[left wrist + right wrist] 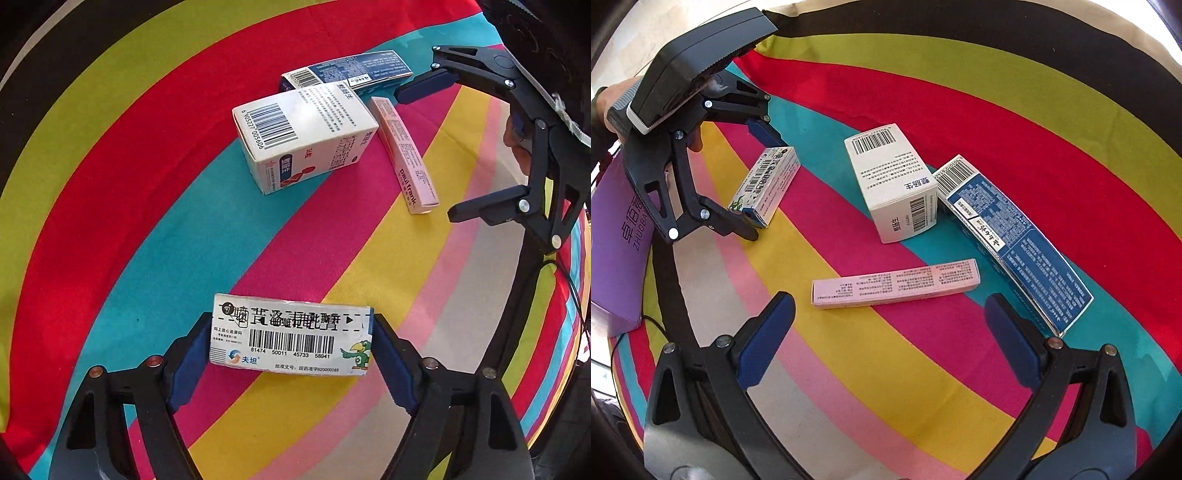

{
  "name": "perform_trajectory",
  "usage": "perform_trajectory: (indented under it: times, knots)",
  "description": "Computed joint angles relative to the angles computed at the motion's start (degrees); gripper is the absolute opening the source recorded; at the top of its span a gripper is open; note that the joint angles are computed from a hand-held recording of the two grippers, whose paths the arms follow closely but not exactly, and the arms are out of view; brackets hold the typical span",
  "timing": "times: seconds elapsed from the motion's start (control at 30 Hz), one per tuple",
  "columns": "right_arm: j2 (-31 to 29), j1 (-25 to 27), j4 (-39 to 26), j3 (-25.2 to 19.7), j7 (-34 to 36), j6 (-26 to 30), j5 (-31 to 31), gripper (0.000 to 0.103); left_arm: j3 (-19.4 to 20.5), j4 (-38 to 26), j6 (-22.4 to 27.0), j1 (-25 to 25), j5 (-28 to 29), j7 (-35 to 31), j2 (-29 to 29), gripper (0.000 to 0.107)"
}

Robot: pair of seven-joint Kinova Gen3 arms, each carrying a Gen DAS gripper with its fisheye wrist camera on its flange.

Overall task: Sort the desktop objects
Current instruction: 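Grasp the white-green barcode box with left gripper while right grasps the pink tube box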

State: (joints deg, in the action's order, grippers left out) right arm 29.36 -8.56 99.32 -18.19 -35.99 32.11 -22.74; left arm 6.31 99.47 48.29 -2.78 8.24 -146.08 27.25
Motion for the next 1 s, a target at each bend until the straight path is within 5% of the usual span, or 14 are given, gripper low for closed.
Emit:
perform_trajectory:
  times: [0.4, 0.6, 0.83, 1.0]
  knots:
    - [0.2, -2.3, 0.2, 0.7, -0.5, -0.9, 3.0, 0.102, -0.7, 2.9, 0.2, 1.1, -1.8, 1.6, -3.5, 0.076]
    - [-2.1, -0.5, 4.4, -1.3, 0.2, -4.3, 1.7, 0.096, -0.5, 5.7, 0.0, -1.3, 2.0, -0.6, -8.5, 0.076]
    - [-8.7, 5.3, 12.6, -4.7, 2.8, -8.6, -5.0, 0.096, -2.3, 8.9, 1.9, -4.9, 8.9, -5.1, -16.9, 0.076]
    - [-17.9, 1.4, 19.3, -0.8, -1.5, -12.4, -6.3, 0.096, -5.4, 10.1, 4.7, -6.3, 11.7, -8.0, -22.6, 0.076]
